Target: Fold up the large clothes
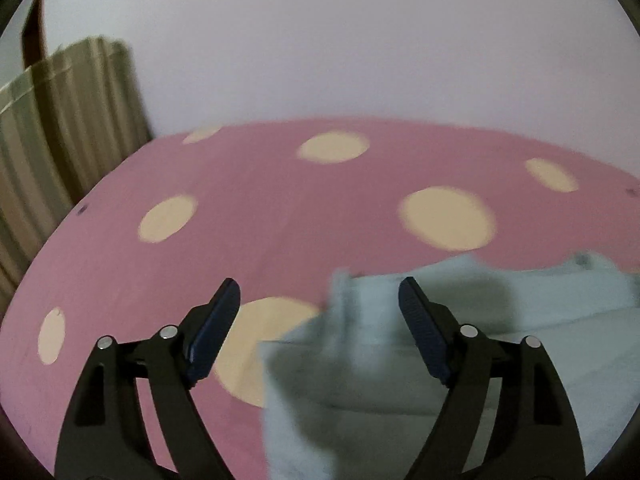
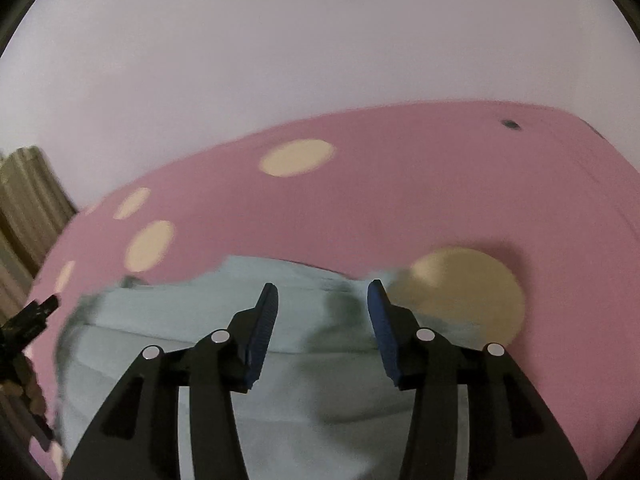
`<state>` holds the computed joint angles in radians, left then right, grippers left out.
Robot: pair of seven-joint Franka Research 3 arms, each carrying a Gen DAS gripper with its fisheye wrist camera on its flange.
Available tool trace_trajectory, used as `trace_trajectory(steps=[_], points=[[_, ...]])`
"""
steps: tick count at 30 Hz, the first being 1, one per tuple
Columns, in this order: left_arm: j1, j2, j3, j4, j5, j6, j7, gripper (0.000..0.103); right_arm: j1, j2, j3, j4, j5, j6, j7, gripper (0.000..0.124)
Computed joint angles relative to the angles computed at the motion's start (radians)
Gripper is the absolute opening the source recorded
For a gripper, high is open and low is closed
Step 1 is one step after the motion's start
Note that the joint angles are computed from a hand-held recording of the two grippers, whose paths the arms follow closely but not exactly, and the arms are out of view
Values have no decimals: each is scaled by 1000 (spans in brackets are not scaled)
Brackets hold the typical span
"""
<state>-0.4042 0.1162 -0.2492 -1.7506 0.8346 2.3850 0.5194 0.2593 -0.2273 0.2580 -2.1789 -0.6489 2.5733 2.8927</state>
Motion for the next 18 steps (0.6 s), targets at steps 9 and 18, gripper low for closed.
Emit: trace_trajectory(steps=[9,18], points=[[-106,154,-15,131,-41,2,85,84,143,277,-20,263,38,-108,-116,47],[-123,242,29,161,-125,22,109,90,269,365,-127,294,-76,-150,-35,50]])
